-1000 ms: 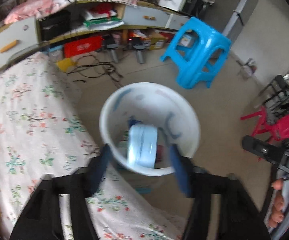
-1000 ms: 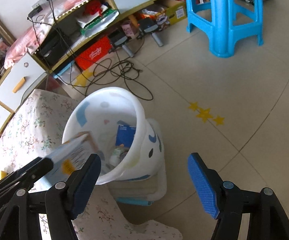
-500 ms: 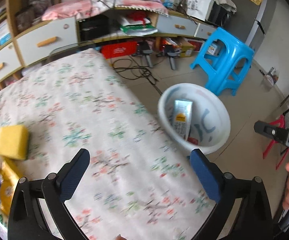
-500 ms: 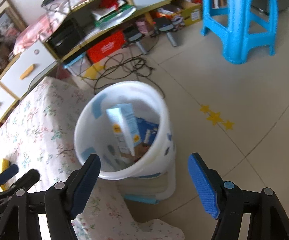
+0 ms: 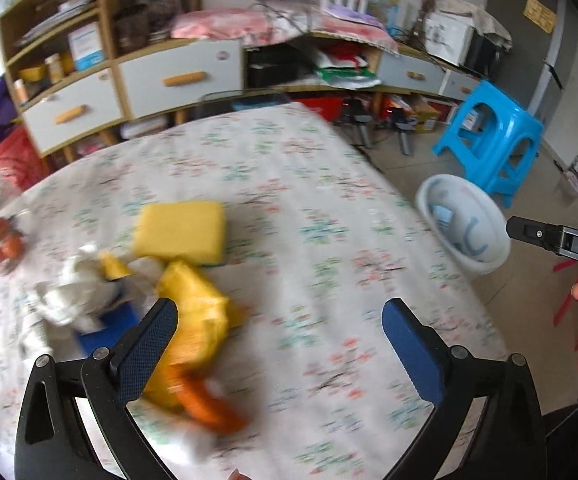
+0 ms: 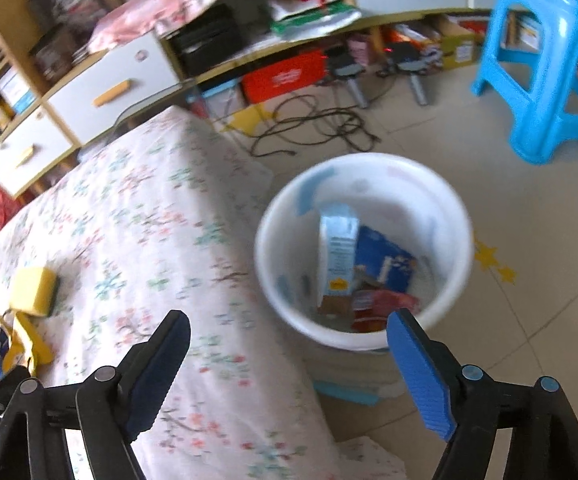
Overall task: Collect trash
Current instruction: 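Return both tools to the table toward the sponge and wrapper, then grasp the yellow sponge with the right tool while the left tool grasps the white wrapper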
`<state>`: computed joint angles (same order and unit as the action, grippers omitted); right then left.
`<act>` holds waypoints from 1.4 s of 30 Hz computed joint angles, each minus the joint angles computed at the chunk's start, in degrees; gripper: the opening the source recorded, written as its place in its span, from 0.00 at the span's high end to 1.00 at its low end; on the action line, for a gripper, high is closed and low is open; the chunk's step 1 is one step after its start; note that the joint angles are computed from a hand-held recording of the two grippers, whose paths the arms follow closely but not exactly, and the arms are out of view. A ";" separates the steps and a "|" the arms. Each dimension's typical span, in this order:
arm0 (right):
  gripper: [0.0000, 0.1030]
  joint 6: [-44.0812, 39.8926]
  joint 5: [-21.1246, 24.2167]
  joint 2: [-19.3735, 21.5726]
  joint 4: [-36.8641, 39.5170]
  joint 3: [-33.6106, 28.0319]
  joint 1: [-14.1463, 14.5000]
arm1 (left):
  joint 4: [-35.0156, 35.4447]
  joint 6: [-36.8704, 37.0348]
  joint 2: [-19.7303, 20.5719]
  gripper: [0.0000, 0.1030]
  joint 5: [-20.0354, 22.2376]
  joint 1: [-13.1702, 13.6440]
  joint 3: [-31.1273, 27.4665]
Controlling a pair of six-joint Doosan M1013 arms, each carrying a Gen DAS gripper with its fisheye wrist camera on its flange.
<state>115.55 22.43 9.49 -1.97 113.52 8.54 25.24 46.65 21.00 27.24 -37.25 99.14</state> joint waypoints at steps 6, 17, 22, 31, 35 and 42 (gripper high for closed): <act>0.16 1.69 1.18 2.44 -3.95 -2.66 4.51 | 6.00 -7.31 -2.91 0.00 -0.95 2.69 4.28; 0.13 1.37 4.27 7.12 -6.23 -7.28 10.31 | 7.54 -13.90 -5.12 0.00 -3.81 10.58 9.51; 0.13 0.97 5.30 9.04 -5.65 -9.58 11.65 | 4.46 -9.60 -3.07 0.00 -2.16 12.88 8.52; 0.13 -0.43 8.13 14.76 -3.28 -15.99 14.00 | -4.44 0.07 0.70 0.00 0.41 15.63 6.34; 0.13 -1.70 7.69 17.01 -1.80 -18.27 14.55 | -5.94 2.56 0.83 0.00 -0.26 16.32 6.73; 0.13 -8.57 4.64 19.92 10.74 -20.49 14.22 | -6.06 3.33 -0.60 0.01 -1.71 17.30 8.63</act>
<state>106.98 27.07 29.42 8.77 93.03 22.75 19.17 49.98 20.40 25.53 -19.95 107.77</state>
